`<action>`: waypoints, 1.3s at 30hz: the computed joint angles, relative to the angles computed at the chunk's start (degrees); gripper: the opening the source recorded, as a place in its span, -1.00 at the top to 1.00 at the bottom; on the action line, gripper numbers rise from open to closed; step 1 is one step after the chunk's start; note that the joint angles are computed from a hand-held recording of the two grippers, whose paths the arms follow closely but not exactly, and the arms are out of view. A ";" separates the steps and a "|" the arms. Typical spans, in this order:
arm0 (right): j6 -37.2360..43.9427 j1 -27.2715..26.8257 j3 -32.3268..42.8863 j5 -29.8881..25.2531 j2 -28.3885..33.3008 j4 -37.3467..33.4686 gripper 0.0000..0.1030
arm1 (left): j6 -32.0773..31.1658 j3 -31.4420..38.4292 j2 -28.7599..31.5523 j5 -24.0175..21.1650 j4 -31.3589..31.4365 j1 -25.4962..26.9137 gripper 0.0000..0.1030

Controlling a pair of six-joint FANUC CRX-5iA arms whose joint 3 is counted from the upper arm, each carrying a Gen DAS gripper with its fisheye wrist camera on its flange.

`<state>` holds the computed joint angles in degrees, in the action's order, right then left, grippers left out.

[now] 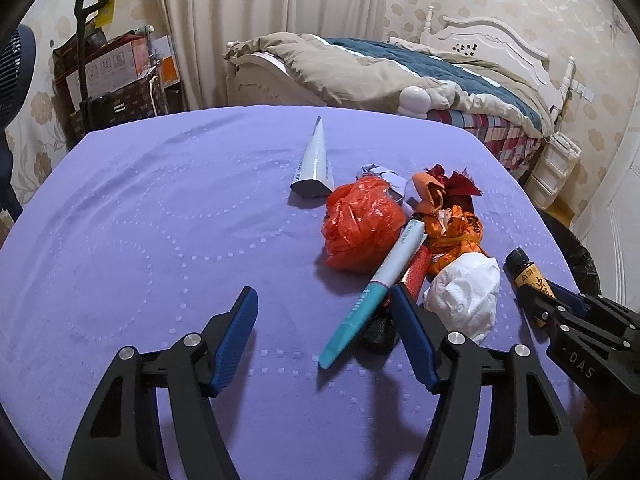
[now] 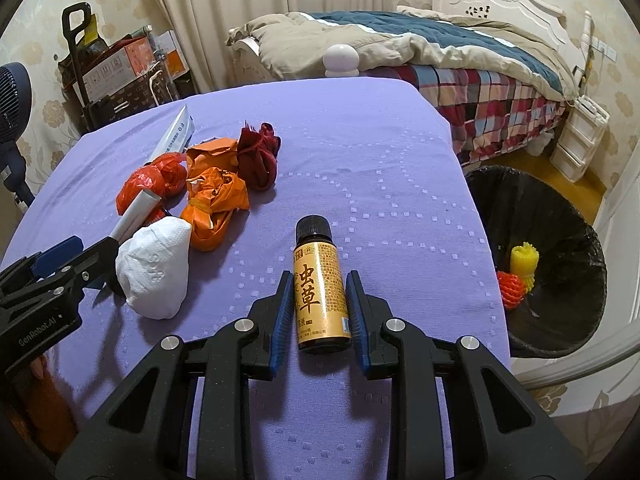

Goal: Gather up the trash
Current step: 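Grasp the teal tube with the left tool while the right tool holds the gold bottle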

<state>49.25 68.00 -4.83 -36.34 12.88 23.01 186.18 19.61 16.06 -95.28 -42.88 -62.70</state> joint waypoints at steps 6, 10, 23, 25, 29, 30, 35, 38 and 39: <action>-0.08 -0.01 -0.04 -0.04 0.03 0.27 0.49 | 0.40 -1.07 -0.74 1.20 0.63 0.35 -0.18; -0.13 0.05 0.09 -0.12 0.12 0.38 0.49 | -1.57 -0.95 -0.60 1.95 0.61 0.73 -0.15; -0.51 0.23 0.22 -0.23 0.34 0.93 0.48 | -5.30 -2.94 -1.41 8.06 3.76 1.97 0.51; -0.56 0.26 0.19 -0.23 0.33 0.95 0.48 | -5.47 -2.56 -1.12 7.77 3.74 1.67 0.55; -0.64 0.28 0.14 -0.21 0.34 1.12 0.48 | -5.68 -1.62 -0.32 6.88 3.96 0.98 0.55; -0.63 0.26 0.17 -0.20 0.37 1.13 0.47 | -5.84 -1.34 -0.11 6.62 3.99 0.92 0.55; -0.53 0.21 0.21 -0.20 0.39 1.03 0.47 | -6.83 -0.60 0.46 5.75 4.36 1.70 0.38; -0.64 0.29 0.18 -0.23 0.36 1.11 0.47 | -7.00 -0.76 0.29 5.97 4.46 2.15 0.16; -0.79 0.34 0.01 -0.21 0.28 1.33 0.47 | -6.95 -0.86 0.21 6.12 4.57 2.24 0.16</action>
